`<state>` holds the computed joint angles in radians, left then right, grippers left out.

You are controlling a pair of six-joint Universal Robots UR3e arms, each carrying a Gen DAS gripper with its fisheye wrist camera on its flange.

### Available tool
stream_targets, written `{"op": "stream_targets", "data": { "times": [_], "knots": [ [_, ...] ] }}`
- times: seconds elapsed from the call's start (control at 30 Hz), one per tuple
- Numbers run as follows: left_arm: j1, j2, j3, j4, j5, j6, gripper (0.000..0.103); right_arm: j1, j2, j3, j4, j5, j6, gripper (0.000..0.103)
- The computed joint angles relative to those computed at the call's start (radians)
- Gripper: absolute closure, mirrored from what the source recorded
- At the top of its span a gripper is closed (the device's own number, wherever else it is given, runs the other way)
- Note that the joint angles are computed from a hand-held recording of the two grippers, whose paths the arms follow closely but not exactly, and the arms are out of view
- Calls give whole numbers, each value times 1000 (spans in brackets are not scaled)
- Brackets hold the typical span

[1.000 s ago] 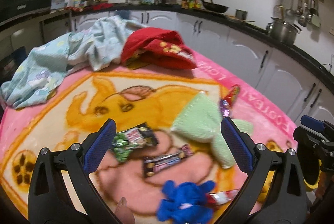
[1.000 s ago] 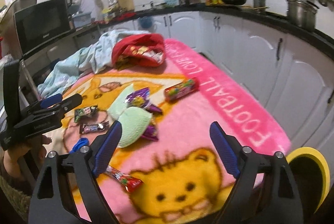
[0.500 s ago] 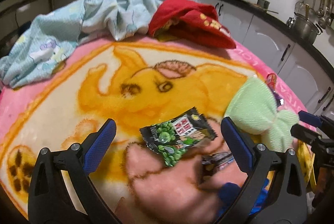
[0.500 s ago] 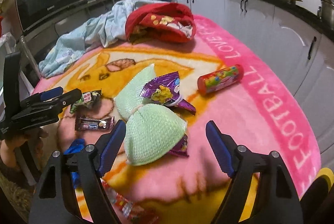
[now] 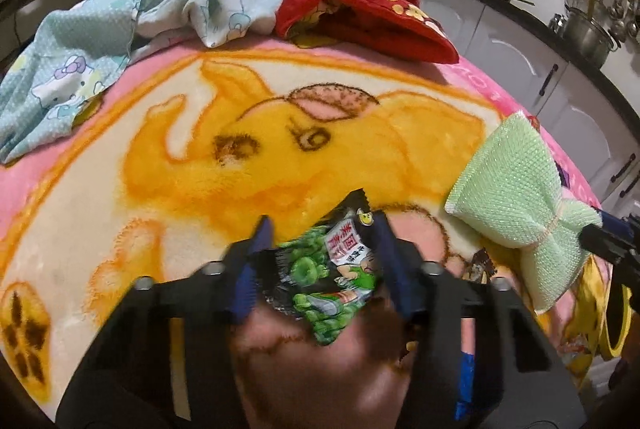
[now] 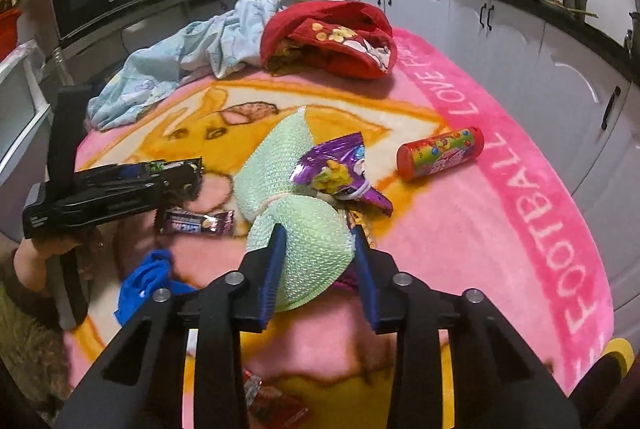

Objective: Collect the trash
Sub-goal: 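Grasp the green-white snack wrapper with the left tool while the right tool grasps the green bow, then carry the green wrapper and green bow over the yellow bin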

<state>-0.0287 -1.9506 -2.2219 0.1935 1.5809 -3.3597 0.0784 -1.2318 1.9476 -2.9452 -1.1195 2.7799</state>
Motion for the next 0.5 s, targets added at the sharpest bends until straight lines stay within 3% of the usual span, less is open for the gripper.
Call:
{"op": "stream_targets", "data": {
  "times": [0.07, 0.17, 0.5],
  "knots": [
    [0, 5, -12, 12, -10, 7, 86, -5, -28, 35, -17, 13, -14, 77],
    [7, 17, -37, 39, -39, 12, 96, -12, -68, 77, -27, 38, -31, 79],
    [-14, 97, -105, 97, -12, -24, 101, -29, -194, 179, -88, 73, -32, 80]
  ]
}}
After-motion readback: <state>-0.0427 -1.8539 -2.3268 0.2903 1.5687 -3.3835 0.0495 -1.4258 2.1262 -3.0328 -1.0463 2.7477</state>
